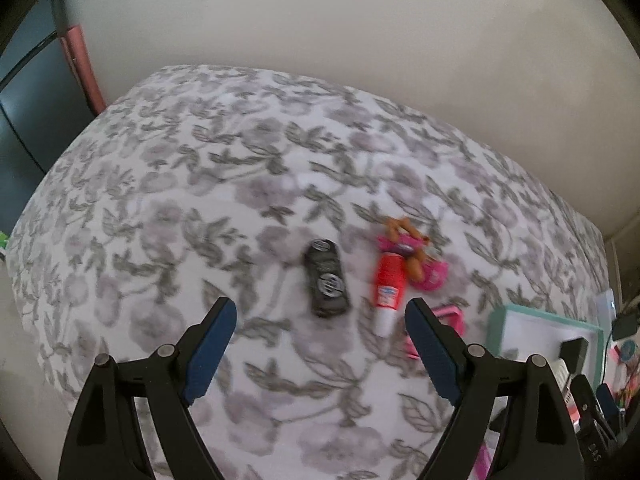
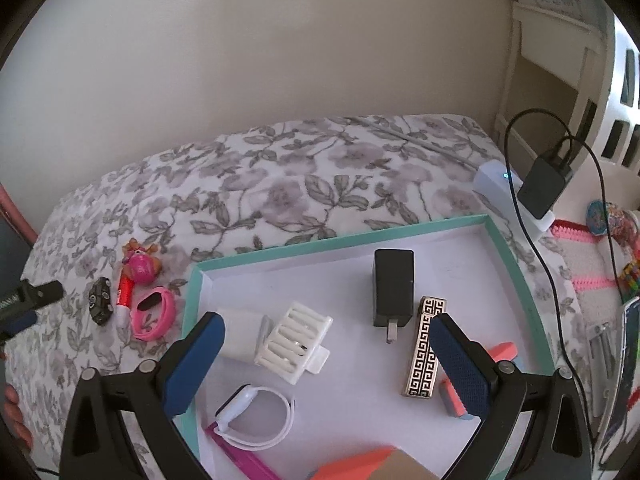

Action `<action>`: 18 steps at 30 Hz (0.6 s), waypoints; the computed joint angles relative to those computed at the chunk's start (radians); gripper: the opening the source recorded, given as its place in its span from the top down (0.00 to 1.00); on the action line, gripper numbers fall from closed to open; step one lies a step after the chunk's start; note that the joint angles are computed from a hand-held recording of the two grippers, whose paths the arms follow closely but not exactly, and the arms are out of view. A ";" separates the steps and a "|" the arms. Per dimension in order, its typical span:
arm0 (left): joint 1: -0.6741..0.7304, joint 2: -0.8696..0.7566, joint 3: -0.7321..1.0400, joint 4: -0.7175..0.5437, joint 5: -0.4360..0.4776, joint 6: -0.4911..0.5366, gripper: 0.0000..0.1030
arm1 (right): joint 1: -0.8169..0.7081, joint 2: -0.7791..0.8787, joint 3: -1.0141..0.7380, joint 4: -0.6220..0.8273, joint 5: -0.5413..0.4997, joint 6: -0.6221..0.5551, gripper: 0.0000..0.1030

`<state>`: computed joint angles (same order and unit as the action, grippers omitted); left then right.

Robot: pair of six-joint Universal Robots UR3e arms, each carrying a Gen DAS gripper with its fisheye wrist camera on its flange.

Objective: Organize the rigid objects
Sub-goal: 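Move both tools back over the remaining pile of objects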

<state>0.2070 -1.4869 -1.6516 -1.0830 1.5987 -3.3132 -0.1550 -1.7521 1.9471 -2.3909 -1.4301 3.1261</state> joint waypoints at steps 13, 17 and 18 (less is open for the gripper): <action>0.294 0.066 -0.080 -0.026 -0.150 0.082 0.16 | 0.065 0.077 -0.046 -0.070 0.173 0.072 0.00; 0.329 0.052 -0.085 -0.025 -0.162 0.094 0.16 | 0.116 0.135 -0.094 -0.111 0.197 0.092 0.00; 0.333 0.046 -0.084 -0.025 -0.164 0.095 0.16 | 0.133 0.157 -0.113 -0.122 0.202 0.098 0.00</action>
